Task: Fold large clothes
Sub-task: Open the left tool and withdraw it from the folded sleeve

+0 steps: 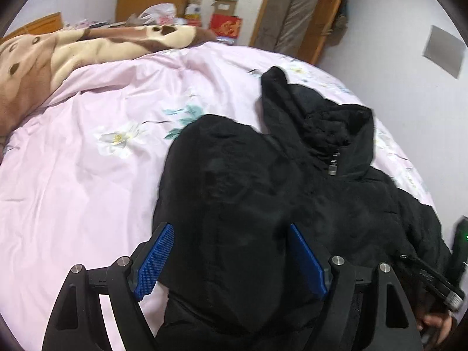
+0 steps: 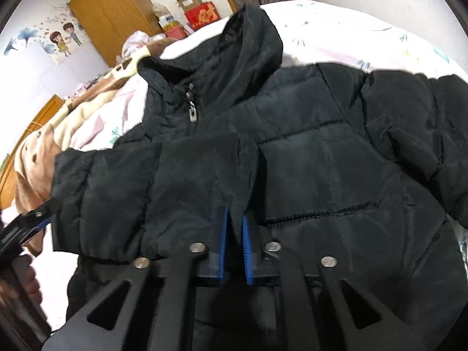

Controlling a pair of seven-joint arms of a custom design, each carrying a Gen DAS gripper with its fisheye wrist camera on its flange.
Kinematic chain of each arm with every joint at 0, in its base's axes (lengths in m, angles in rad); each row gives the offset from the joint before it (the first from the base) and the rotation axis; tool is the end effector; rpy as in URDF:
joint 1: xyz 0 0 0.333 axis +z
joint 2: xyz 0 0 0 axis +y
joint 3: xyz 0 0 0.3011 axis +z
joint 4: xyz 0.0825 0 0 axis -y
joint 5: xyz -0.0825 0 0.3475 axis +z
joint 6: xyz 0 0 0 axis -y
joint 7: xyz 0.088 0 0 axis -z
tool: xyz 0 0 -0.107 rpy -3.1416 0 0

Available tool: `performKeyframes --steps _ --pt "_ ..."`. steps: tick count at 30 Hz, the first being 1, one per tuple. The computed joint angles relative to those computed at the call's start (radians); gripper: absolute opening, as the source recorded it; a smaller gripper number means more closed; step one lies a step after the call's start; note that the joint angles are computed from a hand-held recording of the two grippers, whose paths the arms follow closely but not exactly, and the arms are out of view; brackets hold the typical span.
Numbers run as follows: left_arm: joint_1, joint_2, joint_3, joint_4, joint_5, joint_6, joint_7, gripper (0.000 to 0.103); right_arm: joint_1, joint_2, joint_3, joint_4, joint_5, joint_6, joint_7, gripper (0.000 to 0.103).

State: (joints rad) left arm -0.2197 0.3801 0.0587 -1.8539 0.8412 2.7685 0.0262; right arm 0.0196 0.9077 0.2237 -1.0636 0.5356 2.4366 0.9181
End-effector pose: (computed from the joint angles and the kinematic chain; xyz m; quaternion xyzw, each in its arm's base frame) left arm 0.6203 -0.1368 0.3742 -0.8421 0.4123 -0.2548 0.2365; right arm 0.7575 0.1199 0.3474 -0.7847 0.5012 -0.0318 0.3634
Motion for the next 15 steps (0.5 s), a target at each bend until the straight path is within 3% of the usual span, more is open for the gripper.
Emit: performKeyframes --steps 3,8,11,13,15 --pt "-0.012 0.008 0.017 0.008 0.036 0.014 -0.029 0.08 -0.028 -0.055 0.024 -0.076 0.042 0.083 -0.061 0.006" --pt "0.005 0.083 -0.015 0.101 -0.038 -0.032 0.074 0.08 -0.017 -0.079 -0.009 -0.108 0.031 0.205 -0.05 0.006" --pt "0.001 0.135 -0.006 0.153 -0.098 -0.043 0.107 0.08 -0.002 -0.031 -0.045 -0.039 -0.033 0.169 0.021 0.005" --pt "0.006 0.169 -0.019 0.2 -0.167 -0.101 0.158 0.08 0.003 -0.013 -0.054 -0.021 -0.064 0.168 0.051 0.005" --pt "0.008 0.189 -0.009 0.212 -0.2 -0.082 0.161 0.08 0.007 0.018 -0.062 0.015 -0.095 0.154 0.078 0.005"
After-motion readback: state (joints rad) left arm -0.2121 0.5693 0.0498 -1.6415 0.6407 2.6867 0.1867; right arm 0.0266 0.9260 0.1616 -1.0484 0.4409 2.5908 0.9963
